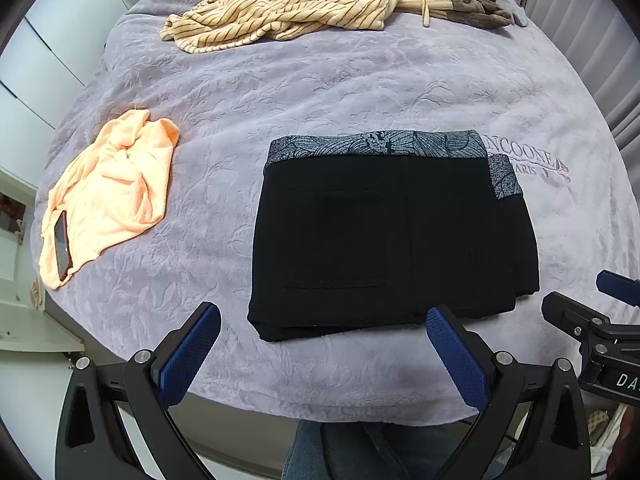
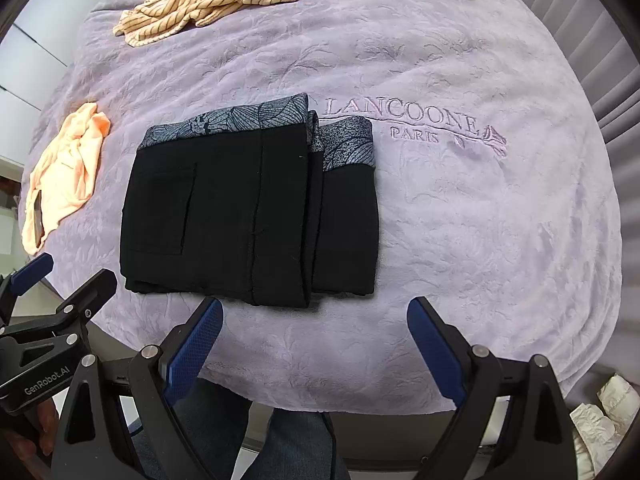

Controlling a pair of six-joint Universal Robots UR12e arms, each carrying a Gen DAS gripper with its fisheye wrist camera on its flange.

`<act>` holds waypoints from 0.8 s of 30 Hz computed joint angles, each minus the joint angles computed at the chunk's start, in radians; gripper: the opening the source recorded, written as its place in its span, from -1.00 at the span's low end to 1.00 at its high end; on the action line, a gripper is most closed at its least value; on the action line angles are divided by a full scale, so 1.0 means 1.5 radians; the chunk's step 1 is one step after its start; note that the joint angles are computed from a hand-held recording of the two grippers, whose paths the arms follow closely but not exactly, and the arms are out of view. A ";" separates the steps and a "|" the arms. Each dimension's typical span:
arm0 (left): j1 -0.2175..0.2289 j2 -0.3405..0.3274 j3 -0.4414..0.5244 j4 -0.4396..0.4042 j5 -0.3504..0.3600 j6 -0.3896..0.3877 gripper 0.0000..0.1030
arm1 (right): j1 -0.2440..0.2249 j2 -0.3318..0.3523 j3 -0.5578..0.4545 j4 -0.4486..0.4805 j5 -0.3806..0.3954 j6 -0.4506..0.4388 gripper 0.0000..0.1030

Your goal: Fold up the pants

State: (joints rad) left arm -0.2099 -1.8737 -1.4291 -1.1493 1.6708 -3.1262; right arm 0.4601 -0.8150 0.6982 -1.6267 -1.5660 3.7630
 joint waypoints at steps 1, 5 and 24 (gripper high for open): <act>0.000 0.000 0.000 0.000 0.000 0.003 1.00 | 0.000 -0.001 0.002 -0.002 0.000 0.002 0.84; -0.001 -0.002 0.002 0.002 -0.001 0.004 1.00 | 0.000 -0.001 0.002 -0.004 0.000 0.005 0.84; 0.005 -0.001 0.005 0.000 -0.013 0.022 1.00 | 0.006 0.010 -0.021 0.025 -0.020 0.021 0.84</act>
